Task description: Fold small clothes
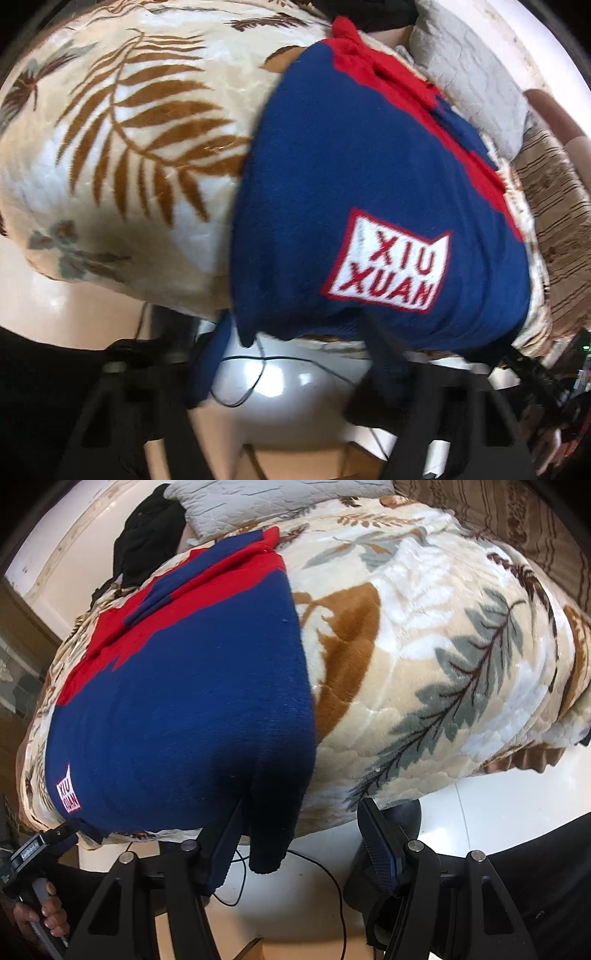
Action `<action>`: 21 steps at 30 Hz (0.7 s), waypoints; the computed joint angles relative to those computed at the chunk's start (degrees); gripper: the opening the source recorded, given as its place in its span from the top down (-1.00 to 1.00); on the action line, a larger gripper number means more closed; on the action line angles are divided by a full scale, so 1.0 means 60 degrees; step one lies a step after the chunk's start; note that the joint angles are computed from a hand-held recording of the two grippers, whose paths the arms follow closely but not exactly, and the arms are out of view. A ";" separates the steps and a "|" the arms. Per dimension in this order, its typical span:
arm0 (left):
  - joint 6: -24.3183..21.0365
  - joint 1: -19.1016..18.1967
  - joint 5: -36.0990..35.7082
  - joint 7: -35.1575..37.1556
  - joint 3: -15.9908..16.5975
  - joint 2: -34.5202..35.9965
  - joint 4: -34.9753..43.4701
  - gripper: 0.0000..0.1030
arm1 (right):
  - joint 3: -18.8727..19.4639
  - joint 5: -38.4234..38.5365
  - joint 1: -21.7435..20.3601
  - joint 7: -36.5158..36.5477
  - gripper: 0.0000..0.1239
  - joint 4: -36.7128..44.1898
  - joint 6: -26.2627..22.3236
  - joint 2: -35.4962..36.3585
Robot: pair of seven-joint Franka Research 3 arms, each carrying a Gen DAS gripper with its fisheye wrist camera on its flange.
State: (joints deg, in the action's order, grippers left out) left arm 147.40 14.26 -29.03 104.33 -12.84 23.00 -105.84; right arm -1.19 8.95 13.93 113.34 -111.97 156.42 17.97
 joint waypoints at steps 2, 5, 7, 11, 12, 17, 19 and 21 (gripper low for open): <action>-0.0347 0.0359 -0.0678 0.0550 -0.0321 0.0160 0.0170 0.55 | 0.0071 0.0178 -0.0058 -0.0053 -0.08 0.0034 -0.0062 0.0035; -0.0460 0.0464 -0.1292 0.1058 -0.0409 0.0208 0.0210 0.73 | 0.0124 0.0379 -0.0118 -0.0134 -0.08 0.0172 -0.0103 0.0176; -0.0316 0.0410 -0.1441 0.1309 -0.0392 0.0165 0.0143 0.73 | 0.0080 0.0383 -0.0081 -0.0032 -0.08 0.0389 -0.0216 0.0377; -0.0455 -0.0237 -0.0228 0.0131 0.0226 0.0199 0.0244 0.10 | 0.0326 0.0905 -0.0280 -0.0355 -0.08 0.0917 -0.0449 0.0902; -0.0502 -0.0389 0.0098 -0.0338 0.0334 0.0173 0.0279 -0.14 | 0.0390 0.1064 -0.0322 -0.0438 -0.08 0.1066 -0.0477 0.1050; -0.0566 0.0270 -0.0813 0.0369 -0.0323 0.0225 0.0282 0.79 | 0.0690 0.1447 -0.0458 -0.1362 0.70 0.1289 -0.0320 0.1269; -0.0635 0.0393 -0.1250 0.0981 -0.0473 0.0156 0.0226 1.00 | 0.0510 0.1166 -0.0186 -0.1476 0.86 0.1266 -0.0198 0.1171; -0.0428 0.0460 -0.1760 0.1666 -0.0584 -0.0100 -0.0010 1.00 | 0.0446 0.1060 -0.0081 -0.1608 0.89 0.1106 -0.0059 0.0966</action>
